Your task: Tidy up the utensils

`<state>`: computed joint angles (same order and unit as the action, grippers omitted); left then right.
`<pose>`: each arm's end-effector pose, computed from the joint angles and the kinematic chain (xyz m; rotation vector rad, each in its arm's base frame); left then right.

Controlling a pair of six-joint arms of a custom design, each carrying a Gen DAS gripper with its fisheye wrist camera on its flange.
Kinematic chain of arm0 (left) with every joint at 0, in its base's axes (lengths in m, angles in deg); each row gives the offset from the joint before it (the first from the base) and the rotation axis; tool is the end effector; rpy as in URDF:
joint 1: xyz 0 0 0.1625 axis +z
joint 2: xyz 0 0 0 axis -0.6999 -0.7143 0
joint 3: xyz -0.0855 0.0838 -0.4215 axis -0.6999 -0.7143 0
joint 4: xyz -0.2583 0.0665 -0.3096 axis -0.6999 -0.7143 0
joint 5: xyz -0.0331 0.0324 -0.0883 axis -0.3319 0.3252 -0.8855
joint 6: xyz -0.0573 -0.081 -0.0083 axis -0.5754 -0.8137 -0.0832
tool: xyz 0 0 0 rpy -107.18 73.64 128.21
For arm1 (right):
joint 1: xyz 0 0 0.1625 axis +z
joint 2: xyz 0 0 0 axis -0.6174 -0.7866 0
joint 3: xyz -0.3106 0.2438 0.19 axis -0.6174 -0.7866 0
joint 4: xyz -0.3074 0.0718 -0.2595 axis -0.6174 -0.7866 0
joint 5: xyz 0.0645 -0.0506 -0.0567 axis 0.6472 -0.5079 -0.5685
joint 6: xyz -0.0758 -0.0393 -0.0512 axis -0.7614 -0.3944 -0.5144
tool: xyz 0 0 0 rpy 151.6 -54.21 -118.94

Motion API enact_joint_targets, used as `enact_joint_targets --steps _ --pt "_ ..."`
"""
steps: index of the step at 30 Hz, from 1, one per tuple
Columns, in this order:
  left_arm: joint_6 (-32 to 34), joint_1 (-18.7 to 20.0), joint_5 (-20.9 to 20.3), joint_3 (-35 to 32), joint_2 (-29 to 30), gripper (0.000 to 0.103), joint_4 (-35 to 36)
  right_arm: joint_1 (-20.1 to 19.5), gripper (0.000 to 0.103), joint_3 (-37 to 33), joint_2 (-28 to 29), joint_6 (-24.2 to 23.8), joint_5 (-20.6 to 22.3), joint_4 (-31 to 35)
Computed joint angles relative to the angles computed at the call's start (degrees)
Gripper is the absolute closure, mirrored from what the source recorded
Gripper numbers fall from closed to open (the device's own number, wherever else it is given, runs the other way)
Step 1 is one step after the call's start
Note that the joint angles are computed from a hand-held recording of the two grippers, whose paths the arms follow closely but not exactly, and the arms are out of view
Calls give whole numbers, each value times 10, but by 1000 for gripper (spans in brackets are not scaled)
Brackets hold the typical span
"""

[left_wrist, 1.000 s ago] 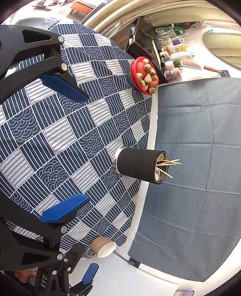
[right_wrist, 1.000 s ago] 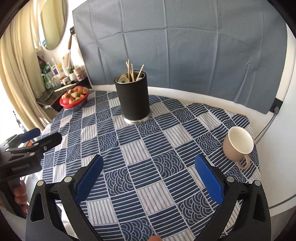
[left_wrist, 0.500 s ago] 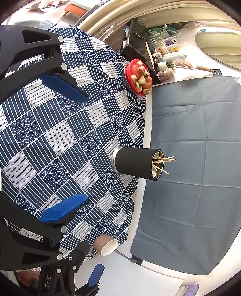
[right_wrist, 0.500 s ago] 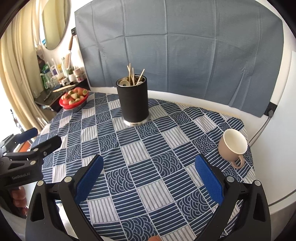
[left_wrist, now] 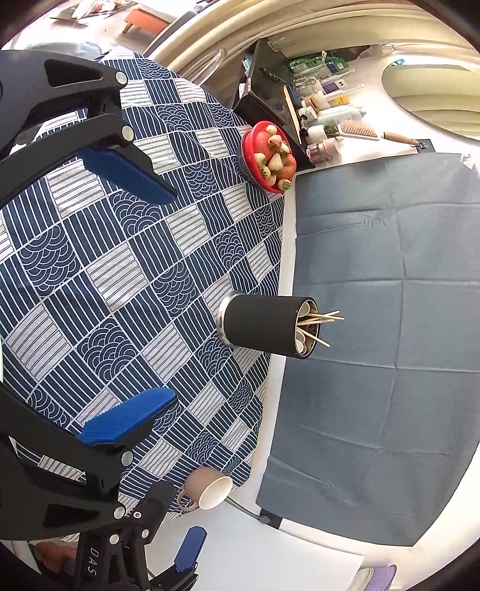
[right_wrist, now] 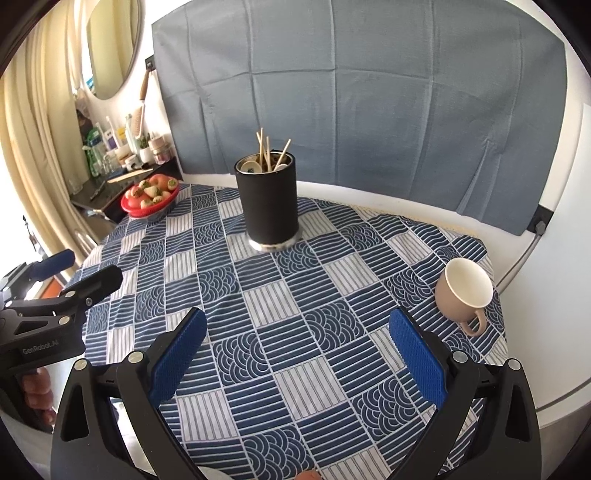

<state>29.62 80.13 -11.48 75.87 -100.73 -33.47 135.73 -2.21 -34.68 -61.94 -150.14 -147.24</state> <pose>-0.5410 -0.6669 0.1310 0.1526 2.1170 -1.0788 0.1935 -0.7176 0.4979 0.8472 -2.3721 0.7204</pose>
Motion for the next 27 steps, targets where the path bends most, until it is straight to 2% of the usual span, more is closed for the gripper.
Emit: enact_joint_targets --steps 8,27 --pt "-14 -4 14 -6 3 6 19 -1 8 -2 -1 0 1 3" --pt "-15 -2 13 -6 4 6 19 -3 8 -6 2 -6 4 8"
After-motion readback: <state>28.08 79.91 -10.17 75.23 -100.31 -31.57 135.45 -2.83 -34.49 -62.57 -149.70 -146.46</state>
